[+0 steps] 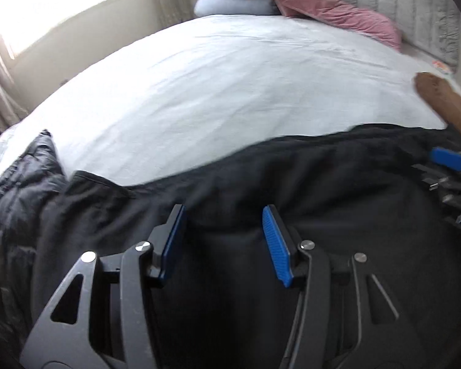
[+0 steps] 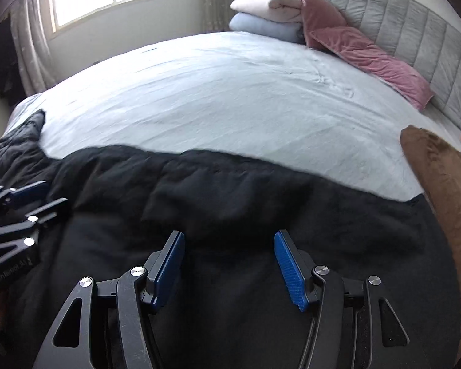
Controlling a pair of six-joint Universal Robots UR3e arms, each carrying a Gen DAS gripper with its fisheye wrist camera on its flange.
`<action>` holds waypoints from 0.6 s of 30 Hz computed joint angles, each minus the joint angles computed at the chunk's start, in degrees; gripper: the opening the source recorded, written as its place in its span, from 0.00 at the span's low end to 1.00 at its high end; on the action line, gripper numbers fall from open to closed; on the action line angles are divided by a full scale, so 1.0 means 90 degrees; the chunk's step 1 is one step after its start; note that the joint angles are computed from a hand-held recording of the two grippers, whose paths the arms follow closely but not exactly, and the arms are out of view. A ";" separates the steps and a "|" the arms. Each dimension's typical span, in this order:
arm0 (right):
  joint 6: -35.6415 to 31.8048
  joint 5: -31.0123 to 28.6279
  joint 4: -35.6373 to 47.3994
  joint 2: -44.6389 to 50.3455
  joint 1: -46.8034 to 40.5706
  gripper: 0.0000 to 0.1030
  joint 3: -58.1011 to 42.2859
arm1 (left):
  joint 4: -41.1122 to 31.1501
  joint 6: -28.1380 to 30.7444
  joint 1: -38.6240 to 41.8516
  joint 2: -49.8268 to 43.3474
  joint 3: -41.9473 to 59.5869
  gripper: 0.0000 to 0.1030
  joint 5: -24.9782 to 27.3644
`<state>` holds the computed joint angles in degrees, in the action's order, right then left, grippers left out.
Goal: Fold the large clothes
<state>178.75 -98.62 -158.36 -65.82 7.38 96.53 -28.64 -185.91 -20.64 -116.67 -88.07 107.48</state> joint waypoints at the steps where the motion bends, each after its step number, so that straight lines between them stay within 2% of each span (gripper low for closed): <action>1: 0.0055 -0.0222 0.0060 0.0139 -0.0082 0.59 -0.0102 | -0.0114 0.0132 0.0070 -0.0193 0.0129 0.50 0.0584; 2: 0.0079 -0.0386 0.0157 0.0189 -0.0323 0.59 -0.0131 | -0.0145 0.0269 0.0240 -0.0270 0.0018 0.48 0.1074; 3: 0.0122 -0.0604 0.0235 0.0141 -0.0652 0.59 -0.0024 | -0.0079 0.0359 0.0428 -0.0165 -0.0265 0.46 0.1281; 6: 0.0228 -0.0253 0.0032 -0.0560 -0.1871 0.58 0.0847 | 0.0482 0.0454 0.1144 0.0588 -0.1475 0.47 0.1692; 8: 0.0176 -0.0702 -0.0010 -0.0952 -0.2161 0.58 0.1190 | 0.0433 0.0459 0.1446 0.0968 -0.1849 0.47 0.2103; 9: 0.0175 -0.1071 0.0023 -0.1100 -0.2118 0.59 0.1280 | 0.0386 0.0445 0.1671 0.1385 -0.2123 0.47 0.1887; 10: 0.0030 -0.1049 0.0024 -0.1389 -0.2164 0.59 0.1477 | 0.0352 0.0465 0.1818 0.1835 -0.2378 0.47 0.1528; 12: -0.0375 -0.0225 -0.0022 -0.2324 -0.2228 0.59 0.2157 | 0.0484 0.0642 0.1773 0.2667 -0.2920 0.47 0.0983; 14: -0.0506 0.0278 0.0261 -0.3056 -0.1791 0.60 0.2553 | 0.0292 0.0621 0.1191 0.3380 -0.3184 0.51 0.0595; 15: -0.0539 0.0537 0.0389 -0.3405 -0.1474 0.60 0.2758 | -0.0204 0.0530 0.0918 0.3670 -0.3113 0.57 0.0358; 16: -0.0416 0.0561 0.0428 -0.3784 -0.1010 0.60 0.3061 | -0.0409 0.0353 0.0478 0.3861 -0.3100 0.64 0.0161; 18: -0.0191 0.0717 0.0331 -0.3946 0.0040 0.61 0.3223 | -0.0568 -0.0097 -0.0461 0.3906 -0.2988 0.67 -0.0013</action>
<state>177.03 -92.17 -155.39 -101.33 7.74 125.54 -33.75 -186.78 -24.79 -81.52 -114.96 107.36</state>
